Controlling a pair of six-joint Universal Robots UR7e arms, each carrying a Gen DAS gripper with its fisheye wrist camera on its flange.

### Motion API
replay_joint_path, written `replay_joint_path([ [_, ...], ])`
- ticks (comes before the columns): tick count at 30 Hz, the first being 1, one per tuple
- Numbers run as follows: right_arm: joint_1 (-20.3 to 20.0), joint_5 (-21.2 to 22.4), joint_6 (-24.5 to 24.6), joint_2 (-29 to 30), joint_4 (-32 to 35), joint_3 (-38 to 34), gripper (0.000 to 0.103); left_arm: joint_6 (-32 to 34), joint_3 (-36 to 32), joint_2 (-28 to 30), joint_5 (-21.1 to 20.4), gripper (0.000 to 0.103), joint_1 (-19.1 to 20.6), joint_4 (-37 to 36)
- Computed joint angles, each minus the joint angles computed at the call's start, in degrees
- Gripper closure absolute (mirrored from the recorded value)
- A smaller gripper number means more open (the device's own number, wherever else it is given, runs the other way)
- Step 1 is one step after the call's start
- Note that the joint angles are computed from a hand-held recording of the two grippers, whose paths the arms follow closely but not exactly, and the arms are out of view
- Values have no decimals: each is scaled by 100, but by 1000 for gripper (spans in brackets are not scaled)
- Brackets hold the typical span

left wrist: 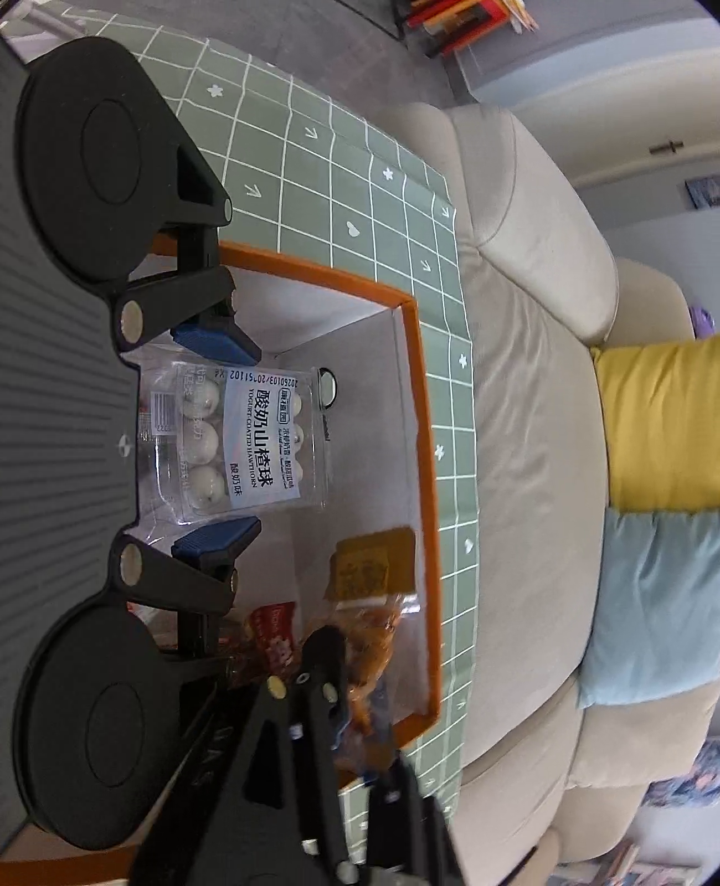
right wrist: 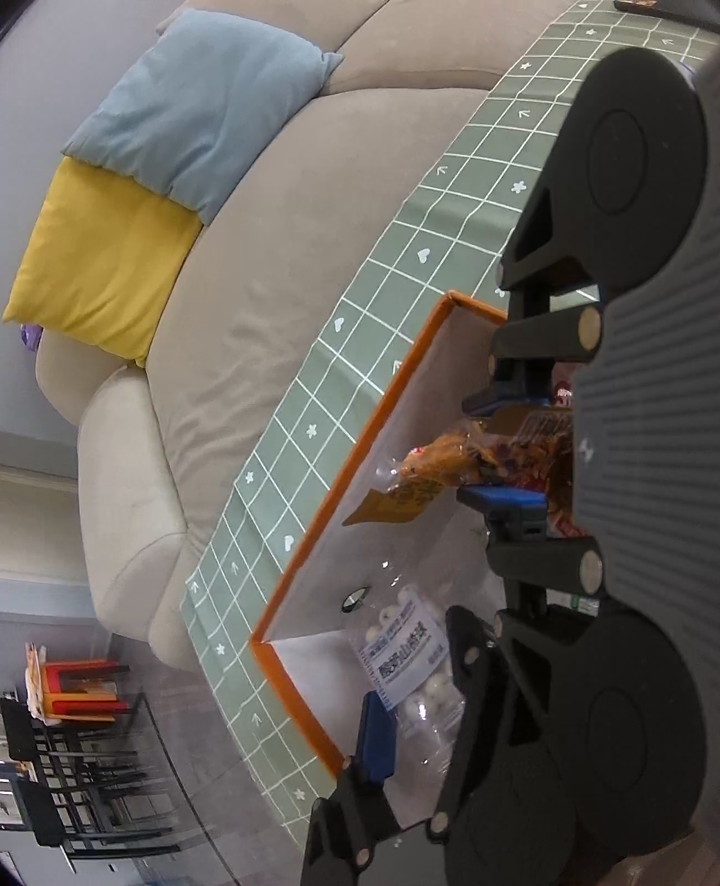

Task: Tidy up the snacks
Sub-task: 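Open both tools to drop the pack and peanut bag into the box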

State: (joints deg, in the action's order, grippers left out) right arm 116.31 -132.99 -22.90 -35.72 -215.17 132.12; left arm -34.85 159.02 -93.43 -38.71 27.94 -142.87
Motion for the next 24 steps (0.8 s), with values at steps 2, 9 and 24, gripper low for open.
replay_joint_path([
  [2, -30, 73, -24, -46, 97, 16, 79, 30, 13, 66, 46, 35, -33, 51],
  [9, -58, 266, 442, -235, 652, 49, 75, 155, 138, 49, 110, 30, -187, 65],
  [24, -51, 1018, 2064, -1468, 1504, 659, 46, -1308, 110, -2029, -557, 15, -947, 2345],
])
